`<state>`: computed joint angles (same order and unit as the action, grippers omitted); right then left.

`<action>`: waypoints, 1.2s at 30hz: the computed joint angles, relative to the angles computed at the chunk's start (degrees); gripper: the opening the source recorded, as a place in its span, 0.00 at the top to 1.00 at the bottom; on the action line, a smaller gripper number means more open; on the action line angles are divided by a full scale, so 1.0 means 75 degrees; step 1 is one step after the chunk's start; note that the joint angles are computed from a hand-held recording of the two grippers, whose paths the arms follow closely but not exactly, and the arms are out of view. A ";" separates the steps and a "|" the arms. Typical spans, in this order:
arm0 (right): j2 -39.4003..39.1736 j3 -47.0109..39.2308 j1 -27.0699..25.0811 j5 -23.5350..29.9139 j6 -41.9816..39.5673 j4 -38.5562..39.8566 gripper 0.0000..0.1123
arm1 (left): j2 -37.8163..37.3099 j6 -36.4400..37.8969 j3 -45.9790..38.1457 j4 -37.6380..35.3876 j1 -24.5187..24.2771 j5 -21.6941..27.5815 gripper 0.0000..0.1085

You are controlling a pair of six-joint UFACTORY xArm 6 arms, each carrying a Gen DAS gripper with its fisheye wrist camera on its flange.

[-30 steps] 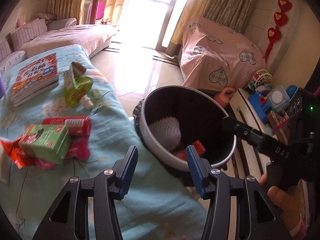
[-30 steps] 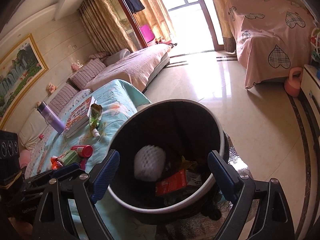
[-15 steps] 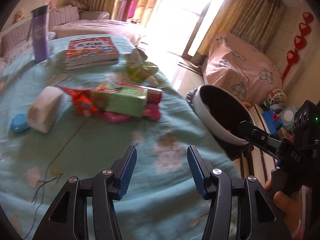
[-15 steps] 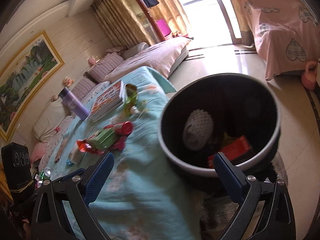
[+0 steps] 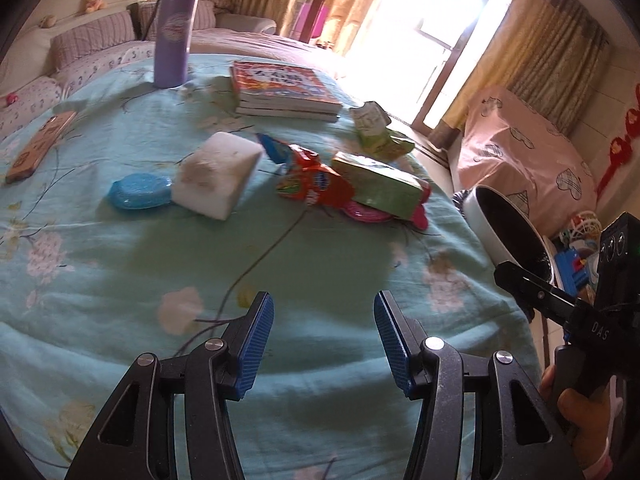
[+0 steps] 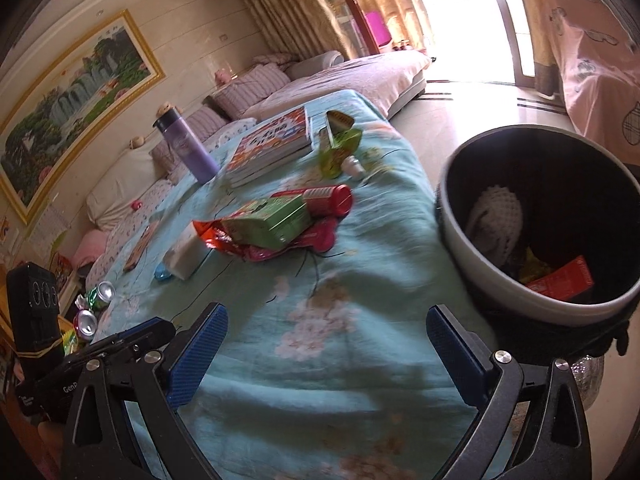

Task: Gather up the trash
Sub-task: 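Move both tools back over the table toward the white block and red items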

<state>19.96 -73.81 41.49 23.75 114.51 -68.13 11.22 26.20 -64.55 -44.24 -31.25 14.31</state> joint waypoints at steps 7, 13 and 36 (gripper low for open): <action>0.0537 -0.0613 0.0001 -0.0175 -0.0768 0.0484 0.11 | 0.0118 -0.0128 -0.0008 0.0067 0.0235 0.0016 0.52; 0.1008 -0.1169 -0.0056 -0.0289 -0.1466 0.0919 0.11 | 0.0341 -0.0367 -0.0238 0.0350 0.0381 0.0031 0.52; 0.2457 -0.3054 -0.0486 0.0304 -0.6317 0.4338 0.25 | 0.2770 -0.3113 -0.3282 0.4160 0.0931 0.0219 0.33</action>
